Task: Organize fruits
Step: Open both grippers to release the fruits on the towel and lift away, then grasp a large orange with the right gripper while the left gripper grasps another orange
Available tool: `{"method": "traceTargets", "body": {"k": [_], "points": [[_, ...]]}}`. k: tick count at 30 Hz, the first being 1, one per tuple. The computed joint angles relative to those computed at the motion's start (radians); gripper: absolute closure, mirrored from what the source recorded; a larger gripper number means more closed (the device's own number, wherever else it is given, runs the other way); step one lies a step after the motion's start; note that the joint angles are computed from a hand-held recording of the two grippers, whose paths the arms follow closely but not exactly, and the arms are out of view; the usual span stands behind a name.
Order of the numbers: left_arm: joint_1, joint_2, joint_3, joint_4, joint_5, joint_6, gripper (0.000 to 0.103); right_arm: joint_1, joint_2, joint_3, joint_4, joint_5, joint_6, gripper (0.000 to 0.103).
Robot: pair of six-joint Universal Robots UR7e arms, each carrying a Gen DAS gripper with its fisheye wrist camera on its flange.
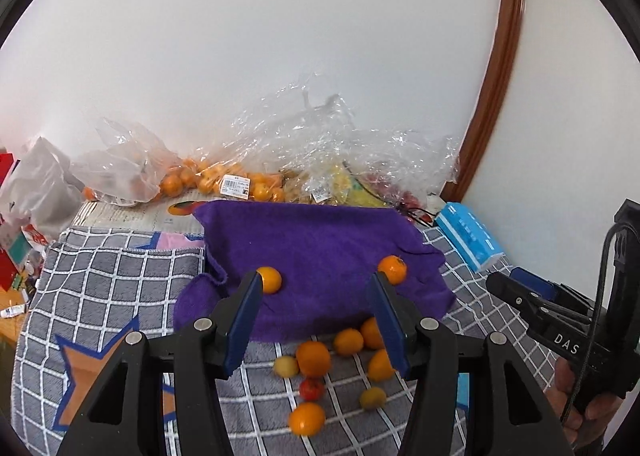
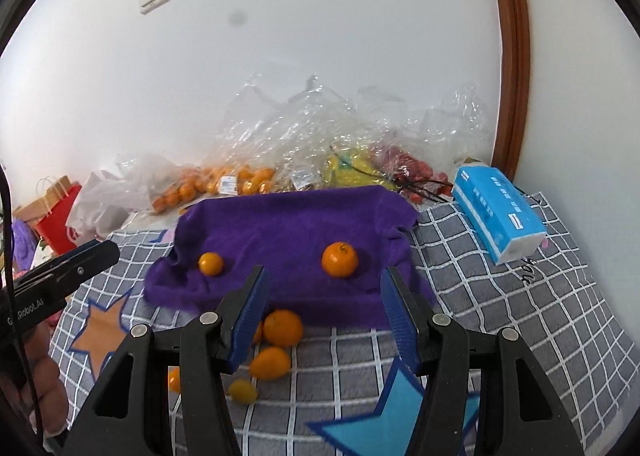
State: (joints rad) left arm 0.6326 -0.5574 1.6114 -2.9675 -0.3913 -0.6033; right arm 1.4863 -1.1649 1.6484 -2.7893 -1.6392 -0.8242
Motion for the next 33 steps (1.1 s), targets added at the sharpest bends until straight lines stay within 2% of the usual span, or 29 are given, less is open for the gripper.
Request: {"method": "traceTargets", "body": {"k": [4, 10, 23, 33], "points": [[-0.014, -0.021, 0.024, 0.069, -0.008, -0.072, 0.05, -0.01, -0.034, 0.035, -0.004, 0.02, -0.01, 0.045], [-0.029, -0.036, 0.055, 0.095, 0.01, -0.144, 0.05, -0.025, -0.067, 0.067, -0.002, 0.051, -0.019, 0.045], [-0.043, -0.053, 0.091, 0.156, 0.036, -0.228, 0.05, -0.034, -0.075, 0.088, 0.011, 0.075, -0.015, 0.045], [-0.033, -0.075, 0.115, 0.181, 0.036, -0.278, 0.05, -0.024, -0.063, 0.102, 0.013, 0.067, -0.048, 0.045]]}}
